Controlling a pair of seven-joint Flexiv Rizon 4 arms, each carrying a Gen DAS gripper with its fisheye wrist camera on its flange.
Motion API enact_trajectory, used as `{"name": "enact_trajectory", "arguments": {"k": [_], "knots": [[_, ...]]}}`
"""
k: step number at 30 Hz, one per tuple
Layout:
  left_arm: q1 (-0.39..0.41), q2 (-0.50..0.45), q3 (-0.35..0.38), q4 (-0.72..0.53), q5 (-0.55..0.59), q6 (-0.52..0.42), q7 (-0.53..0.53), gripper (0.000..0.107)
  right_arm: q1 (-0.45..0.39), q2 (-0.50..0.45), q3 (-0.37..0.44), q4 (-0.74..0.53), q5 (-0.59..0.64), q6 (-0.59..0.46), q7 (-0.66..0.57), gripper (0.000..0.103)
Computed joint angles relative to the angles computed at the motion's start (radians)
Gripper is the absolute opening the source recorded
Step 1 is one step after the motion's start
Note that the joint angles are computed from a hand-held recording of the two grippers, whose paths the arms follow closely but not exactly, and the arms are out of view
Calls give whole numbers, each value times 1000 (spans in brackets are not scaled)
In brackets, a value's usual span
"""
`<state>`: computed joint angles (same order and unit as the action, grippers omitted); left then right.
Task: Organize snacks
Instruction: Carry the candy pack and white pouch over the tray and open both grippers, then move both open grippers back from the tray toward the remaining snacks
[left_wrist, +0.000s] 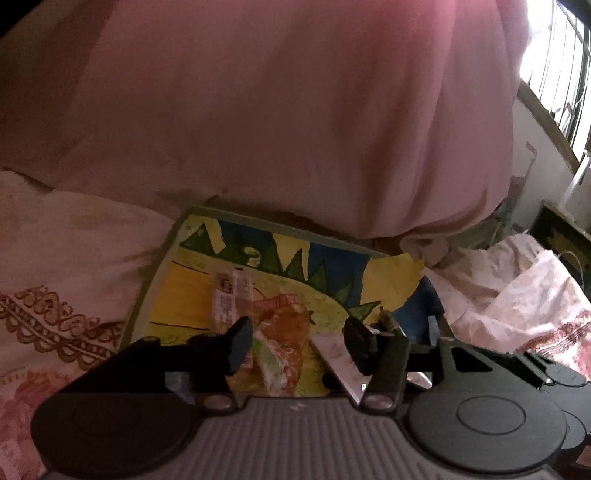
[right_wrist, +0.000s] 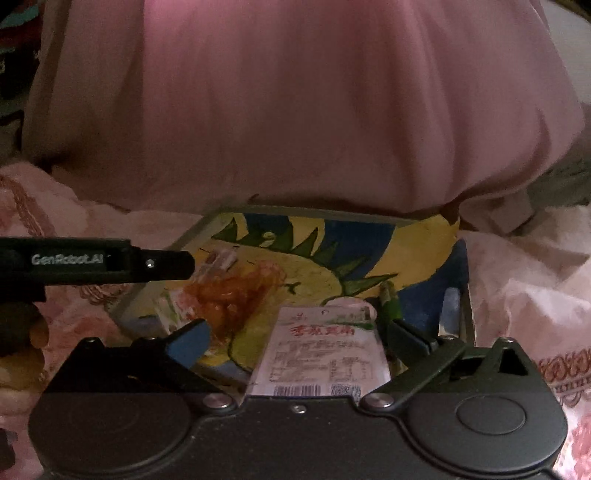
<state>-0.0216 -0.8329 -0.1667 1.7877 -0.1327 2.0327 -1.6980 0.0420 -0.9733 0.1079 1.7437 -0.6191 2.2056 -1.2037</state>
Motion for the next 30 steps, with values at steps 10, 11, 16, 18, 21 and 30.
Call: {"name": "enact_trajectory", "arguments": {"k": [10,11,16,18,21,30], "knots": [[-153,88,142,128,-125,101,39,88,-2,97,-27,153,92,149,-46,102],[-168,96,151,140,-141,113,49,91,2,105,-33,171,108,173,-59,102],[-241,133,177,219,-229,216,86,103,10,148,-56,281,148,303,-148,102],[-268,149,179,253,-267,243,111,103,18,165,-61,327,171,354,-188,102],[-322,177,189,305,-334,266,170,103,19,188,-57,392,193,419,-221,102],[-472,235,186,436,-582,302,351,103,71,255,-74,579,310,493,-374,102]]}}
